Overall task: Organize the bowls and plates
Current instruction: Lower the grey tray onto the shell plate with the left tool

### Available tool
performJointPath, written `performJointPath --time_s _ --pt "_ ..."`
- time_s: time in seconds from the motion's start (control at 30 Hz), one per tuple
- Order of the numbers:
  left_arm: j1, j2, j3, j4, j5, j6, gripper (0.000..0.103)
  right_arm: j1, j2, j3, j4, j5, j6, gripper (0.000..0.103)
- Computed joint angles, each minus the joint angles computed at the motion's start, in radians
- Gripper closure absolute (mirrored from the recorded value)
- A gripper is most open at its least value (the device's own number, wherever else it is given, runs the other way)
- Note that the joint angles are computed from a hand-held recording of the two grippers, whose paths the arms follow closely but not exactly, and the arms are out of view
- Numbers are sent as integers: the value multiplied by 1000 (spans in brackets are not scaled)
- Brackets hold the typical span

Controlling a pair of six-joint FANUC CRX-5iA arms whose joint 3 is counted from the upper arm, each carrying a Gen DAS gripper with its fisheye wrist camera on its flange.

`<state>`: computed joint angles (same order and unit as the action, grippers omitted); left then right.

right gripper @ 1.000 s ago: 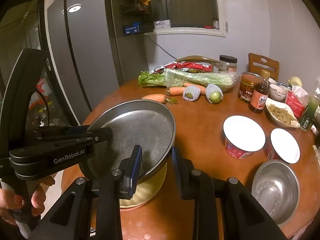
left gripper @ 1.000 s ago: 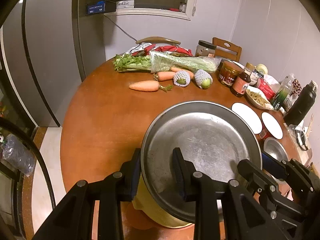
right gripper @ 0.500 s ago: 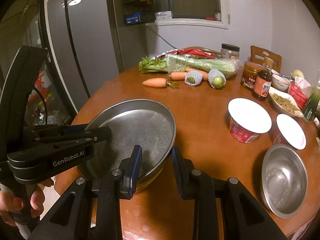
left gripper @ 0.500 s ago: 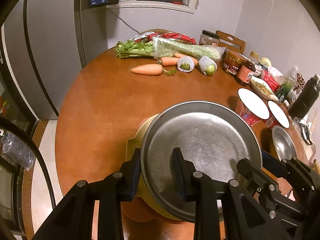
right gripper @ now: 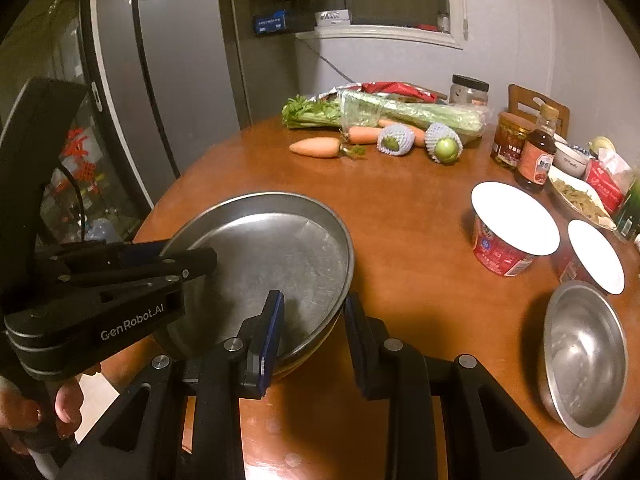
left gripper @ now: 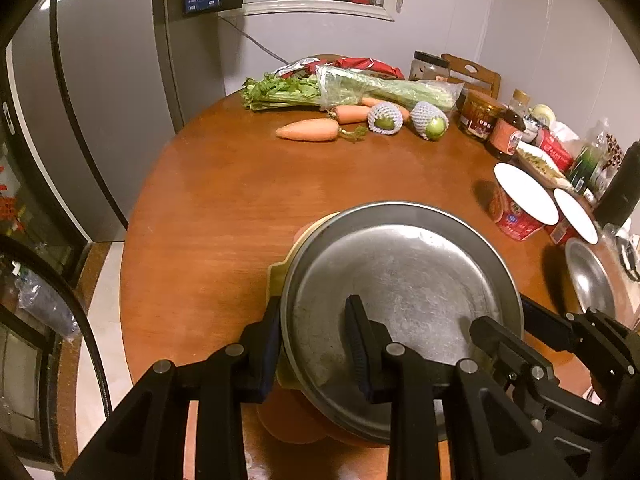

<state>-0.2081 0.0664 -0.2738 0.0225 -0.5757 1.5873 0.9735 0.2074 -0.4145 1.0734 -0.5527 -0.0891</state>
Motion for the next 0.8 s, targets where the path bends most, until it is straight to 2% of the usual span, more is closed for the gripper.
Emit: performJointPath --time_s 0.33,0.57,0.67,0.8 --pt "-9 21 21 -39 -14 25 71 2 19 17 -55 -1 34 71" --pt "-7 28 30 -51 -29 43 71 -4 24 18 -56 20 41 71" --pt "-16 33 46 -89 -43 73 71 -9 19 10 -46 37 28 71" --pt "-8 29 33 -59 -36 53 70 -15 17 4 -42 52 21 71"
